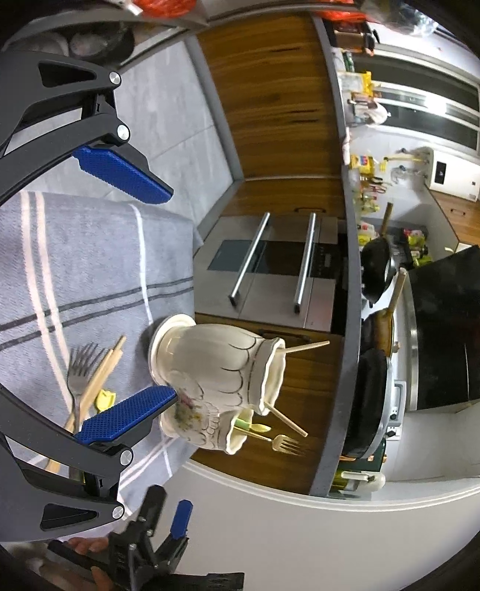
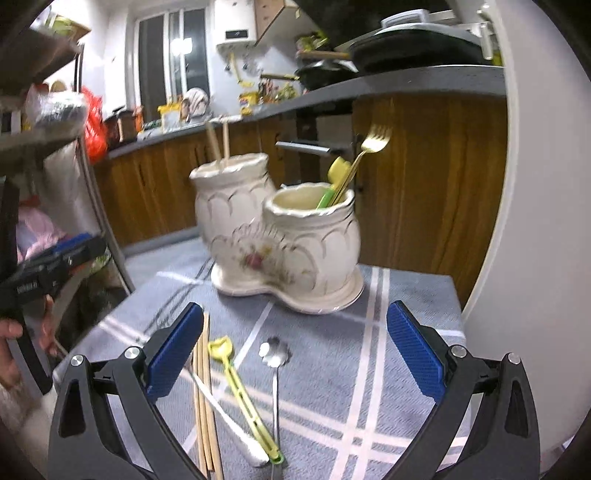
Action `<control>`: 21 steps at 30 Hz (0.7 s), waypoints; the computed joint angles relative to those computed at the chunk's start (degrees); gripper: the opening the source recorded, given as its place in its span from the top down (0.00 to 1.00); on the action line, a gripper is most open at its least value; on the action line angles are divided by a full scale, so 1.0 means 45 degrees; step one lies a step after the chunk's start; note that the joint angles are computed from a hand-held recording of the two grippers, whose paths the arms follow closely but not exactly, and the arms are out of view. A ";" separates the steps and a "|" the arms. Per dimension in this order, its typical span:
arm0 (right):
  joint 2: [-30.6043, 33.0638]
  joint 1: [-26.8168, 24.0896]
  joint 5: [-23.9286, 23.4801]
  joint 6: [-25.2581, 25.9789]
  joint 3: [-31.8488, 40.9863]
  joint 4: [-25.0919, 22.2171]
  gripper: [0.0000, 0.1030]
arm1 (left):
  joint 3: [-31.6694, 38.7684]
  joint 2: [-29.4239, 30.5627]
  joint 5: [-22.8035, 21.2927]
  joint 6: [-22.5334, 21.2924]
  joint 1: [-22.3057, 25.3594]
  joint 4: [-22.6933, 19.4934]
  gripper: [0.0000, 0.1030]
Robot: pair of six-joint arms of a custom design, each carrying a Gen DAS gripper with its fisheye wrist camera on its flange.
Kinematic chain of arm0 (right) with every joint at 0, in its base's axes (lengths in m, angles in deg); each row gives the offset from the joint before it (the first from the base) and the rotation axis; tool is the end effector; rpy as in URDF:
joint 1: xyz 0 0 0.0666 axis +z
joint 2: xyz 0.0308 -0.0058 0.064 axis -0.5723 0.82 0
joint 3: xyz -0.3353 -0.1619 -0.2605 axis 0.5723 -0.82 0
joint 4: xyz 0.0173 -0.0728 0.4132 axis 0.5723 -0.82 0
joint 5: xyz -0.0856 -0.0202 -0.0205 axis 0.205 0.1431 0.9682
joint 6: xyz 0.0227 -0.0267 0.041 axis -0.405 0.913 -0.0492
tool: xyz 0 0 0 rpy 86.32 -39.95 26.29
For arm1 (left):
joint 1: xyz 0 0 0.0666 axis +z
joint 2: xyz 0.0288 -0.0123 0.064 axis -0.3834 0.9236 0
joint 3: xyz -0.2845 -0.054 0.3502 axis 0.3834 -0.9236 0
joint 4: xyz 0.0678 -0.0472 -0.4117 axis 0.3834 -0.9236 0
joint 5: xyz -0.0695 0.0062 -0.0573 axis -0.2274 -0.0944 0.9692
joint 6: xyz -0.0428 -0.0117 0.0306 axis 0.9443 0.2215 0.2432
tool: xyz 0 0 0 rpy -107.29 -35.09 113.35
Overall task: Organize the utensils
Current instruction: 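Withdraw both open grippers from the holder toward the table, then grasp the silver fork with the right gripper and lift it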
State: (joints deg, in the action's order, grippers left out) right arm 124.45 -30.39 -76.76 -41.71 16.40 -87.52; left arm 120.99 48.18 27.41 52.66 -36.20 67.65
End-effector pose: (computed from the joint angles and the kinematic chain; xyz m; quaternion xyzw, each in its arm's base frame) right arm 0.5097 0.0387 0.4241 0.0189 0.8660 0.0312 0.4988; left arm 0.5781 -0.1524 0.4500 0.2072 0.8122 -0.1819 0.5140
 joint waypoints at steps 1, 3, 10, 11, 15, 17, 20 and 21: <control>0.0051 0.0031 -0.0064 0.0040 0.0046 -0.0124 0.05 | -0.0024 -0.0002 -0.0054 -0.0081 -0.0010 -0.0021 0.05; 0.0126 0.0098 -0.0191 0.0171 0.0109 -0.0337 0.05 | -0.0017 0.0036 -0.0181 -0.0295 -0.0058 -0.0191 0.05; 0.0281 0.0542 -0.0841 0.1245 0.0276 -0.0943 0.05 | 0.0091 0.0266 -0.0323 -0.0731 -0.0205 -0.0601 0.05; 0.0348 0.0697 -0.0892 0.1553 0.0330 -0.1088 0.05 | 0.0205 0.0337 -0.0371 -0.0755 -0.0219 -0.0834 0.05; 0.0668 0.1172 -0.1006 0.2563 0.0607 -0.1710 0.09 | 0.0370 0.0505 -0.0188 -0.0536 -0.0174 -0.1150 0.05; 0.0841 0.1364 -0.1079 0.2935 0.0809 -0.2157 0.18 | 0.0342 0.0551 -0.0246 -0.0541 -0.0173 -0.1089 0.05; 0.1095 0.1555 -0.1048 0.3188 0.1092 -0.2672 0.32 | 0.0412 0.0635 -0.0230 -0.0599 -0.0156 -0.1179 0.05; 0.1186 0.1603 -0.1033 0.3258 0.1198 -0.2825 0.38 | 0.0407 0.0647 -0.0212 -0.0567 -0.0133 -0.1140 0.05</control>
